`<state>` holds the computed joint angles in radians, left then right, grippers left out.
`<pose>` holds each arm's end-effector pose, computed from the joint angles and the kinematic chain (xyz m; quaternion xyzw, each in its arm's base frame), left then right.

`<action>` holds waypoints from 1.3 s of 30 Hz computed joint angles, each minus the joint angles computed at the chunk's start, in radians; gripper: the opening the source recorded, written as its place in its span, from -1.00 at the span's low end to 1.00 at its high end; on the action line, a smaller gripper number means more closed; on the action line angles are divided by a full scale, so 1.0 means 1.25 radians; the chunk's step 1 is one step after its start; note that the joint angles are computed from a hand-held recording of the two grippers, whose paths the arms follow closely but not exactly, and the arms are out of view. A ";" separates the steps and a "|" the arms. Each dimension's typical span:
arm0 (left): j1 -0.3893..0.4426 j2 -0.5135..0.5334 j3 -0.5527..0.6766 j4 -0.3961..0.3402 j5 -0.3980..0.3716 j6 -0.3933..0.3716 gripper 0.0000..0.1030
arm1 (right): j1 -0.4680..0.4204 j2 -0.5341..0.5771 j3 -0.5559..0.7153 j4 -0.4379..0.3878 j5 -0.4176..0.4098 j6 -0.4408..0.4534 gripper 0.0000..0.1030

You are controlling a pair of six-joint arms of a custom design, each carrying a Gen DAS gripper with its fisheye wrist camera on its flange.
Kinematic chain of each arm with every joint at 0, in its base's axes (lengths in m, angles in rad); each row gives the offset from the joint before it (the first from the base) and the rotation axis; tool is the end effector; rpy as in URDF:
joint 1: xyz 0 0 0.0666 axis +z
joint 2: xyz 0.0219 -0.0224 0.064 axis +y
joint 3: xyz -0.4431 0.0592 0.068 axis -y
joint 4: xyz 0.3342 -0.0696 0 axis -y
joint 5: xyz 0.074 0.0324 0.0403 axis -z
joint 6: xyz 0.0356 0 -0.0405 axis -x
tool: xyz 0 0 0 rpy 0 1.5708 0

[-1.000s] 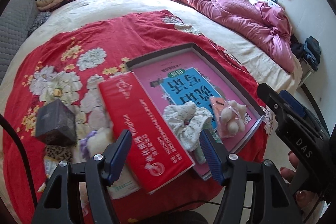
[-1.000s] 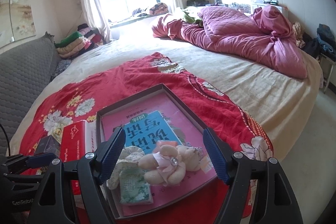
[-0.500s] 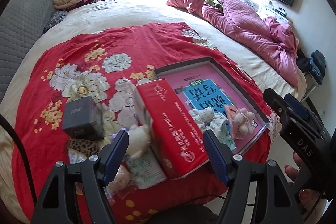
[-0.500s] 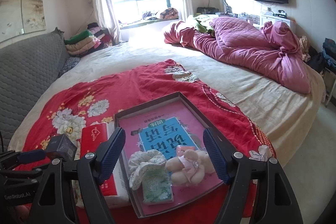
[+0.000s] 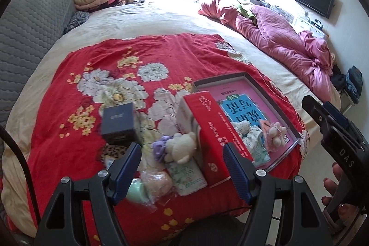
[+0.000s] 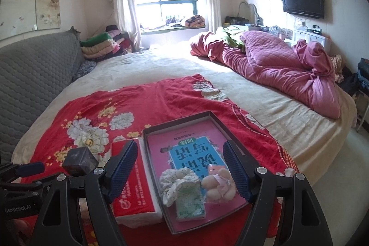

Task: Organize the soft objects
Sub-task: 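Move both tools back from the tray toward the pile of items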

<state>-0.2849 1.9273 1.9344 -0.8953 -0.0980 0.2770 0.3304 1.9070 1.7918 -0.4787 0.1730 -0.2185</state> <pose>0.6183 -0.1779 0.4394 -0.0127 0.9412 -0.0483 0.3340 0.6213 0.2062 0.4268 -0.0087 0.8807 0.0533 0.4707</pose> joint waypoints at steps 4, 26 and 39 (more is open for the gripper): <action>0.014 -0.023 -0.026 0.009 -0.002 0.005 0.41 | 0.013 -0.006 0.009 -0.003 0.003 0.010 0.50; 0.109 -0.108 -0.148 0.031 -0.005 0.037 0.41 | 0.077 0.005 0.068 -0.038 -0.031 0.055 0.51; 0.155 -0.148 -0.232 0.045 -0.021 0.040 0.41 | 0.127 0.031 0.109 -0.070 -0.061 0.106 0.51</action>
<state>-0.0907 1.7429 1.6446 -0.8389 -0.1242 0.3273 0.4890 1.9458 1.9287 -0.5658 0.0966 -0.0859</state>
